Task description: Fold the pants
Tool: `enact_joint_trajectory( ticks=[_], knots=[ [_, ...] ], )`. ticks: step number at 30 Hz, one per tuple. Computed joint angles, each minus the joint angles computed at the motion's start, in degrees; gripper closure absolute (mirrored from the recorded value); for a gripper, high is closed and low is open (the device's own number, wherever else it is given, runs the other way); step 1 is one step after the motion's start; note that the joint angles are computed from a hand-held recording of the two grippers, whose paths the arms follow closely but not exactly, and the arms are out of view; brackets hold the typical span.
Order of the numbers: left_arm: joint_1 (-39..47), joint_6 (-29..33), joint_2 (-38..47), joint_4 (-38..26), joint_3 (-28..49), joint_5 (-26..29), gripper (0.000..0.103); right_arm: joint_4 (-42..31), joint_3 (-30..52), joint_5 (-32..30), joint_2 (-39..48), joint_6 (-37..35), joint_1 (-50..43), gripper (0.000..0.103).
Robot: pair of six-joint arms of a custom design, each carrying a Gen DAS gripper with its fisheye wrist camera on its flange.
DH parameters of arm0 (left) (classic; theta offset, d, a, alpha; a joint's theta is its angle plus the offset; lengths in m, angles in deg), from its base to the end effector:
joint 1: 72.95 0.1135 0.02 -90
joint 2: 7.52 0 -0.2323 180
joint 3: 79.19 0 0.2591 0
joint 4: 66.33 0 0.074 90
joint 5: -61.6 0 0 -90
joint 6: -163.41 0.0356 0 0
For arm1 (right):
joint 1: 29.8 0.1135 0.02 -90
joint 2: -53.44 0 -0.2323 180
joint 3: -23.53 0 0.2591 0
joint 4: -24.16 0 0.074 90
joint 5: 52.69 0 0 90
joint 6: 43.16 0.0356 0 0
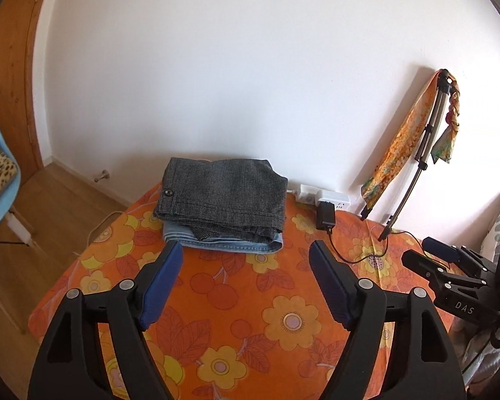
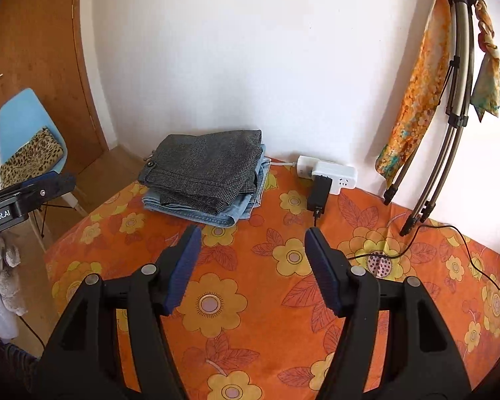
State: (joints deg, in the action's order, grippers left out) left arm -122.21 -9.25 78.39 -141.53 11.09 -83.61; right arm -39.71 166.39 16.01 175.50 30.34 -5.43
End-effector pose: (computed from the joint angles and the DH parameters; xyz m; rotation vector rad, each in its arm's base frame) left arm 0.2132 -0.2027 0.2759 -0.7938 1.9901 0.1255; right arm 0.4171 0.2032 0.3292 -0.9804 2.0928 0.5007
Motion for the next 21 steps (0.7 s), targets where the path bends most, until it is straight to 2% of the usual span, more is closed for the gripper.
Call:
enact_joint_trajectory(
  ticks=[4, 6, 7, 9, 12, 15, 21],
  knots=[
    [-5.79, -9.53, 4.48, -5.81, 3.67, -1.90, 0.023, 6.65, -16.37, -3.21, -11.71, -1.51, -2.87, 0.023],
    [-7.58, -12.89, 6.56, -7.63, 5.27, -1.79, 0.023, 8.39, -22.12, -4.58, -16.04, -2.06, -4.27, 0.019],
    [-8.30, -14.29, 7.70, -8.50, 6.11, -1.74, 0.023, 8.93, -24.51, -5.34, -17.82, -2.38, -4.98, 0.013],
    [-9.60, -16.83, 11.22, -11.61, 8.95, -2.26, 0.023, 10.42, -29.57, -6.88, -21.56, -2.72, -6.46, 0.011],
    [-10.27, -16.59, 14.54, -12.97, 11.57, -2.22, 0.023, 12.89, -36.26, -7.67, -26.32, -3.73, -7.92, 0.010],
    [-11.37, -17.73, 16.25, -13.85, 12.58, -2.88, 0.023, 16.20, -41.60, -7.43, -29.82, -4.12, -8.39, 0.001],
    [-11.89, -17.60, 16.82, -11.26, 11.20, -2.71, 0.020, 19.64, -46.11, -5.49, -31.78, -3.38, -8.31, 0.001]
  ],
)
